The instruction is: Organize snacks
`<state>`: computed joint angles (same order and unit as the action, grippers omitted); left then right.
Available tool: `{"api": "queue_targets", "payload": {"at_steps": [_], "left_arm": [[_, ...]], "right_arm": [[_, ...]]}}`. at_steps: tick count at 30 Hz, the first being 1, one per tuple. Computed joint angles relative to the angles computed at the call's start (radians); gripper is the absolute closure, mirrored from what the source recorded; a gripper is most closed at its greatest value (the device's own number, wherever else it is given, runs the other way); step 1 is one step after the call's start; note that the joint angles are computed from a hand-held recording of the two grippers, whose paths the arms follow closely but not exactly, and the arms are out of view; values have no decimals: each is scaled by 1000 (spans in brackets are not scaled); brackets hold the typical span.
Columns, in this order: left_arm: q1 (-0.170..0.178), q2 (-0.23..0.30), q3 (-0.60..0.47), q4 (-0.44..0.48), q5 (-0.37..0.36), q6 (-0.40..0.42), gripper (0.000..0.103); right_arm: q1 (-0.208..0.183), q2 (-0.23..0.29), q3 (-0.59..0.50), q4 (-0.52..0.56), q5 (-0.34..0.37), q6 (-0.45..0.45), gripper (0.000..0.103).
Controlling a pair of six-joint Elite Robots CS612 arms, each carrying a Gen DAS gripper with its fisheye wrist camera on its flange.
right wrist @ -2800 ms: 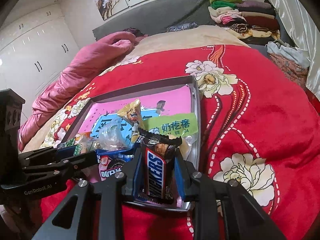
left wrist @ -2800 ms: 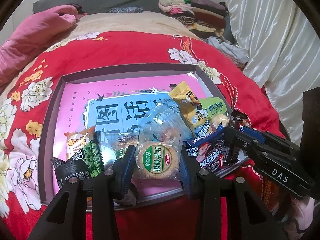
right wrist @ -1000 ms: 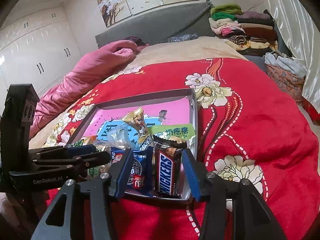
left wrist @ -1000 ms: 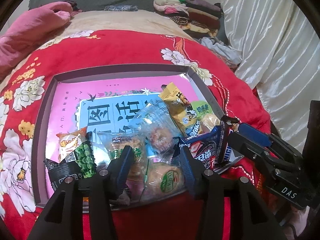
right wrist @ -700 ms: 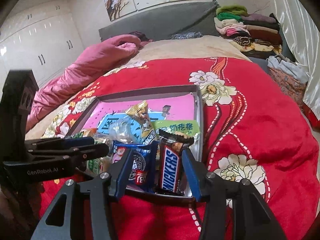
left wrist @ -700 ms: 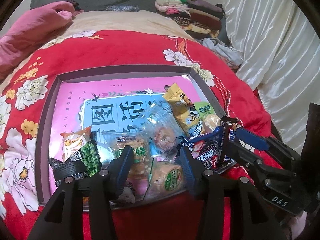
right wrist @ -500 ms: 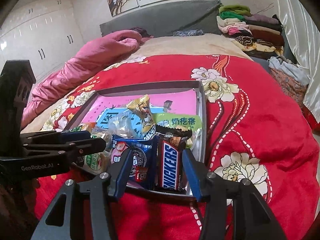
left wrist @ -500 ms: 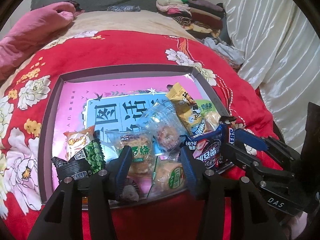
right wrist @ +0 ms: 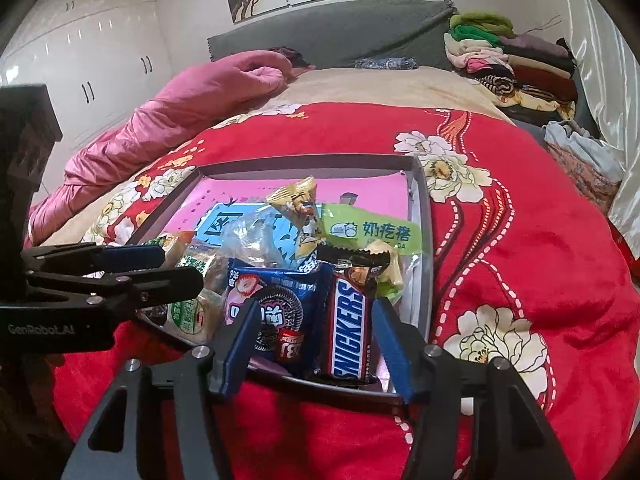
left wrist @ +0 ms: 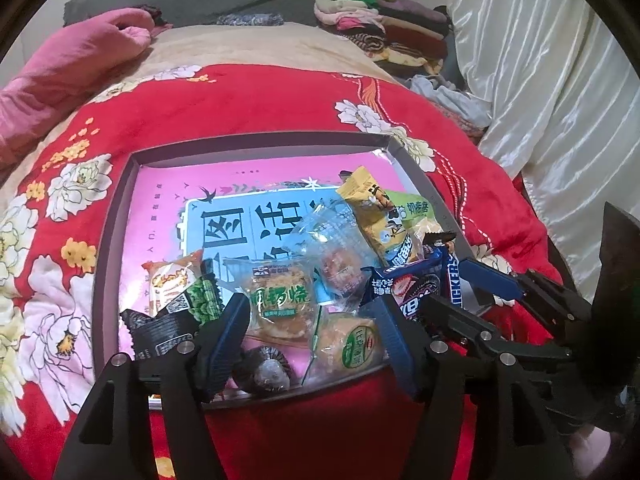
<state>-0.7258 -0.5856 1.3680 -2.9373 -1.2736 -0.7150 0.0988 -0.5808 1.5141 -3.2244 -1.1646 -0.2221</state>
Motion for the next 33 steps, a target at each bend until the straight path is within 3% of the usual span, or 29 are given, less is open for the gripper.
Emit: {"api": "queue_targets", "payload": {"at_steps": [3,18,33], "left_arm": [[-2,-5,6,0,12,-1,27],[-8,-27,38,-15,42,-7,24],[-20,-66,100,-39,73,-19,24]], "right_arm": [[2,-1,2,-2,1,-3,44],[-5,-5,22,-132,-15,56,39],[-3,-33,98,-331,12,107,16]]}}
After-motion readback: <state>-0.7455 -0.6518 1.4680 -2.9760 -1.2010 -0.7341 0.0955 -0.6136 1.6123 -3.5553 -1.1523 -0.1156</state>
